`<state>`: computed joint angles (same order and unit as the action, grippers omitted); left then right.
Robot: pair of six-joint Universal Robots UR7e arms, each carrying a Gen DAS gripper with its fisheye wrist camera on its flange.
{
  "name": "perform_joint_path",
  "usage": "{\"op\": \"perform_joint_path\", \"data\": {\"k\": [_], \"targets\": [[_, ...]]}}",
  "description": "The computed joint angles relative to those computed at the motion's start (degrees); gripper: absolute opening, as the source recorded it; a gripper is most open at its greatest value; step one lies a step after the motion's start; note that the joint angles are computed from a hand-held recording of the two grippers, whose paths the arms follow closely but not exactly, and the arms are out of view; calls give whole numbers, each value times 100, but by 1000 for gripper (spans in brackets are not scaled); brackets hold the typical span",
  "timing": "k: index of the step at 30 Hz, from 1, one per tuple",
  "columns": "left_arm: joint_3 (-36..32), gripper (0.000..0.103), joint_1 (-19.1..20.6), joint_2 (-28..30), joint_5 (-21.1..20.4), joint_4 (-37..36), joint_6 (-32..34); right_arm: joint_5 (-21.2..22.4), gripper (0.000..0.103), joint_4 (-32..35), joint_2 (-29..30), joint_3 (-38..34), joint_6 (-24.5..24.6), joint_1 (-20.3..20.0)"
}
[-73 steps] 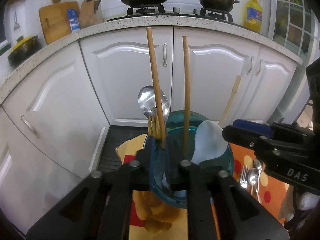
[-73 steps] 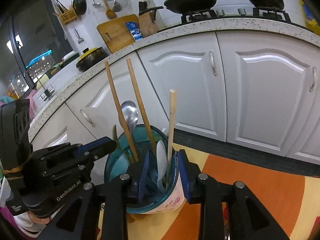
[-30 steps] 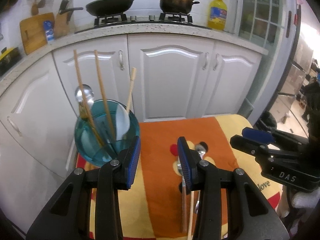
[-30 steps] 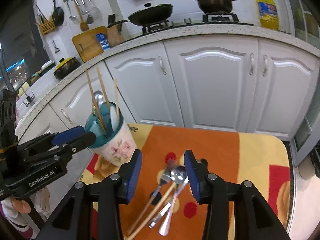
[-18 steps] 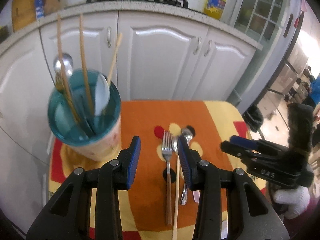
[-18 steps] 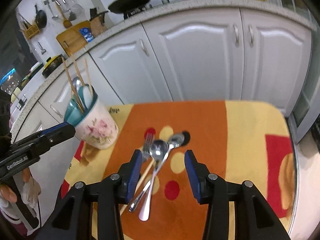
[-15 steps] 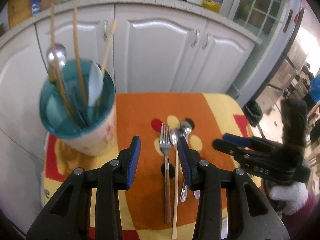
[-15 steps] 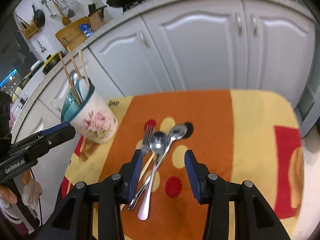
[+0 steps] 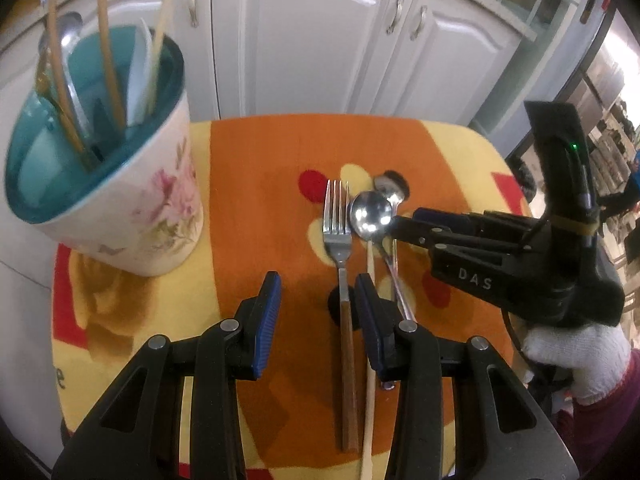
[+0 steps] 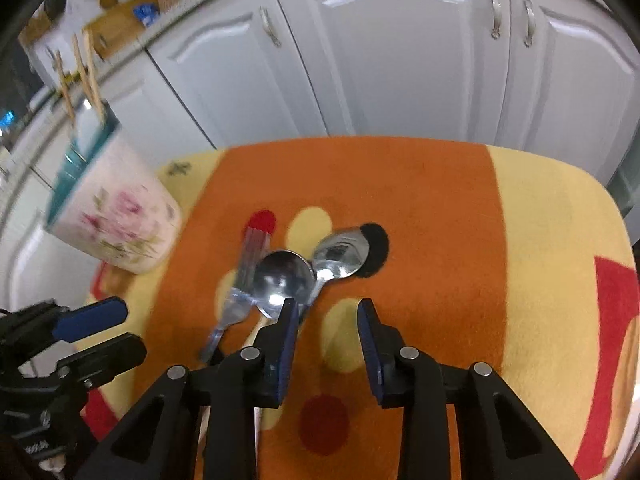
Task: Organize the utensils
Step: 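Lower both grippers back over the remaining forks and spoons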
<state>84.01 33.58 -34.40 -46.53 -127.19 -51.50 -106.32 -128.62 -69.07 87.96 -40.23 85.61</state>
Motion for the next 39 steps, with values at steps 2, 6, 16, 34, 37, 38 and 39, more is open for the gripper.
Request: {"op": "perform_joint_path", "data": {"k": [2,6,16,34,37,38,39], "targets": [[-47,37,44,54,-38,-1,32,4,30,-80,23,27,-68,20],[-205,37,142,216,-112,22,101,-218,29,-428,37,173,-475,96],[-415,37,297,393,-264,177,92,-480,29,-399,-169,22,-698,-136],[-1354,37,576,930,-102,89,613,1037,29,1044,-66,-874,376,-703],[-1504,37,597,1010,-143,87,703,1457,29,1308,20,-1085,667,-836],[-1563,37,609,1042,-164,84,745,1608,29,1398,58,-1165,774,-886],[-1591,36,612,1051,-183,77,770,1768,29,1509,95,-1256,852,-941]]}}
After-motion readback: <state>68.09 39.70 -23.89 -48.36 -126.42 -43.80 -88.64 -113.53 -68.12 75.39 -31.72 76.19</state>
